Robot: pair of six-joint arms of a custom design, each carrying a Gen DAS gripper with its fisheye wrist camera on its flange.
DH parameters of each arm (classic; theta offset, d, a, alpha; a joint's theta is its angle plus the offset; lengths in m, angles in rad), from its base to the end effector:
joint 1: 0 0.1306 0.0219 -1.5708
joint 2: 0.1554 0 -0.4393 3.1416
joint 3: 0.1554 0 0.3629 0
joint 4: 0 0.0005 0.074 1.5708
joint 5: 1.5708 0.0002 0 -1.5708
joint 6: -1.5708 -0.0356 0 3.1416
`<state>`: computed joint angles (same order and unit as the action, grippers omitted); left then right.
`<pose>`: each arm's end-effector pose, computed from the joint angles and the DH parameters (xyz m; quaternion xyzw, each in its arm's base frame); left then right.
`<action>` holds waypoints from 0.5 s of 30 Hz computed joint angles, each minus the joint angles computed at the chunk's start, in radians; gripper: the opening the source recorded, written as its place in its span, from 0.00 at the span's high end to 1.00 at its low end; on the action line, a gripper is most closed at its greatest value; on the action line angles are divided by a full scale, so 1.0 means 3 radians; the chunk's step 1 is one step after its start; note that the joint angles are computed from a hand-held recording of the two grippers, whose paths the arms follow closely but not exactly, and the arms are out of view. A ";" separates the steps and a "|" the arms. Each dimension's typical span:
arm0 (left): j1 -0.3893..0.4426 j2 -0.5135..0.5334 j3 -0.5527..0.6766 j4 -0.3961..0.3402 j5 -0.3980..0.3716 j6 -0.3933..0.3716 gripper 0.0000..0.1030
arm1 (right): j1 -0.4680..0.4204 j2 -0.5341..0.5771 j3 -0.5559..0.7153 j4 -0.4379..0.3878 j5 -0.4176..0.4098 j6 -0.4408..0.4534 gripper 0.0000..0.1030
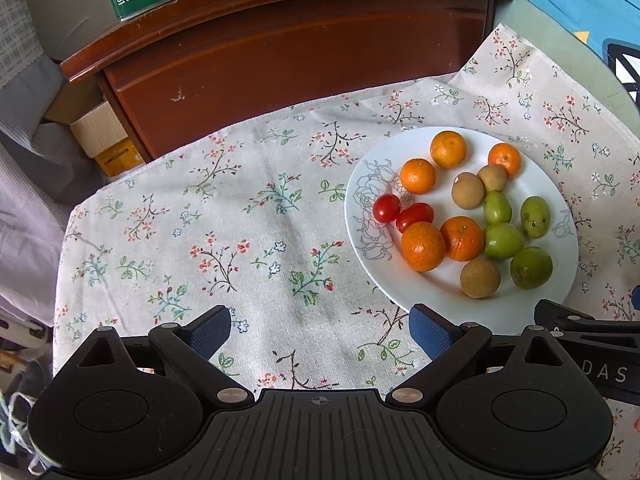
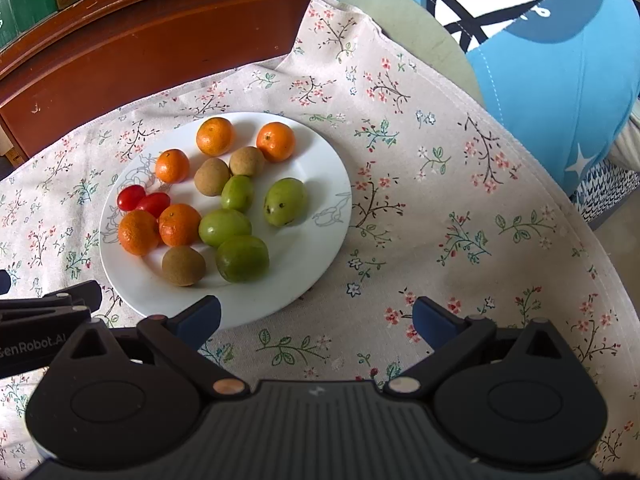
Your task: Organize fruits
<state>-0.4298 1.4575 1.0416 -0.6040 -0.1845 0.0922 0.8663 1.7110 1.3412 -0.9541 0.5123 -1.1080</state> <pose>0.3927 -0.1734 0.3299 0.1363 0.9488 0.0158 0.2845 0.3464 0.3798 0.3178 0.1467 0.9492 -0.0392 0.2755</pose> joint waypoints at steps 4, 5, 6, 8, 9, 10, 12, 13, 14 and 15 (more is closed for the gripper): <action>-0.0002 -0.0005 -0.0001 -0.0006 -0.0025 -0.0016 0.06 | 0.0004 0.0009 0.0011 -0.0006 -0.0005 0.0006 0.02; -0.0001 -0.0008 -0.0003 -0.0007 -0.0028 -0.0024 0.06 | 0.0007 0.0011 0.0018 -0.0015 -0.0004 0.0005 0.02; 0.0000 -0.0015 -0.0007 -0.0006 -0.0032 -0.0035 0.06 | 0.0011 0.0012 0.0023 -0.0020 -0.0001 0.0011 0.02; -0.0001 -0.0037 -0.0023 -0.0002 -0.0044 -0.0051 0.06 | 0.0018 0.0009 0.0032 -0.0028 0.0005 0.0025 0.02; 0.0000 -0.0051 -0.0031 0.0001 -0.0052 -0.0059 0.06 | 0.0024 0.0008 0.0039 -0.0037 0.0009 0.0028 0.02; 0.0001 -0.0066 -0.0039 0.0003 -0.0059 -0.0068 0.06 | 0.0032 0.0008 0.0047 -0.0046 0.0015 0.0026 0.02; 0.0004 -0.0098 -0.0056 0.0002 -0.0072 -0.0085 0.06 | 0.0050 0.0004 0.0062 -0.0065 0.0026 0.0033 0.02; 0.0006 -0.0117 -0.0066 0.0001 -0.0083 -0.0093 0.06 | 0.0058 0.0000 0.0064 -0.0067 0.0029 0.0043 0.02; 0.0006 -0.0134 -0.0077 0.0001 -0.0093 -0.0100 0.06 | 0.0070 -0.0005 0.0064 -0.0068 0.0035 0.0047 0.02; 0.0007 -0.0155 -0.0090 0.0001 -0.0105 -0.0111 0.06 | 0.0082 -0.0008 0.0067 -0.0070 0.0041 0.0051 0.02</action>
<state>-0.4277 1.4111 1.0145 -0.6037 -0.2160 0.0588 0.8911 1.7086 1.3611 -0.9751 0.5245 -1.0928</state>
